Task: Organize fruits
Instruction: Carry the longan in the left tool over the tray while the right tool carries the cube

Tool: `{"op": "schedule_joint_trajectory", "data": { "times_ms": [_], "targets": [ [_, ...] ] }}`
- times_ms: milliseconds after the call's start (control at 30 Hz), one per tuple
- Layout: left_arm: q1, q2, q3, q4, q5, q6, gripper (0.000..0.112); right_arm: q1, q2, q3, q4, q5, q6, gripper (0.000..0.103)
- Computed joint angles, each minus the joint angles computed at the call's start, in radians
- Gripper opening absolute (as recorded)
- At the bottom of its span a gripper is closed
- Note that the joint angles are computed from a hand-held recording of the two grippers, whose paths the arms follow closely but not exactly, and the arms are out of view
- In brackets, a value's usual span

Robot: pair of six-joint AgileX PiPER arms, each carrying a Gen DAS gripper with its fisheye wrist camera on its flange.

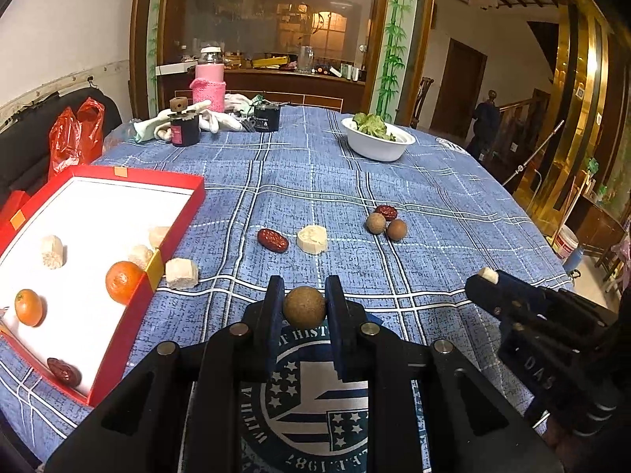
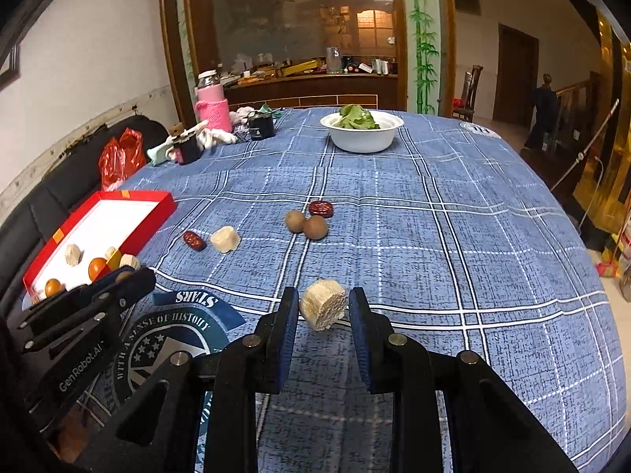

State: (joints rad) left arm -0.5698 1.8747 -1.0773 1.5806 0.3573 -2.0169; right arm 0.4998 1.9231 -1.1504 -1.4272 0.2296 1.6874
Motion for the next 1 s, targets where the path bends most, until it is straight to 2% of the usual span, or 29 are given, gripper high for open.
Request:
{"op": "schedule_joint_trajectory", "data": {
  "times_ms": [333,567,1000],
  "targets": [
    [0.001,-0.011,0.001,-0.058,0.014,0.055,0.018,0.018,0.018,-0.027,0.068,0.0,-0.071,0.027],
    [-0.007,-0.011,-0.017,-0.178,0.041,0.167,0.018,0.018,-0.002,-0.004,0.001,-0.018,-0.007,0.027],
    [-0.003,-0.037,0.011,-0.168,0.043,0.149,0.018,0.044,-0.004,-0.01,-0.007,-0.022,-0.004,0.027]
  ]
}}
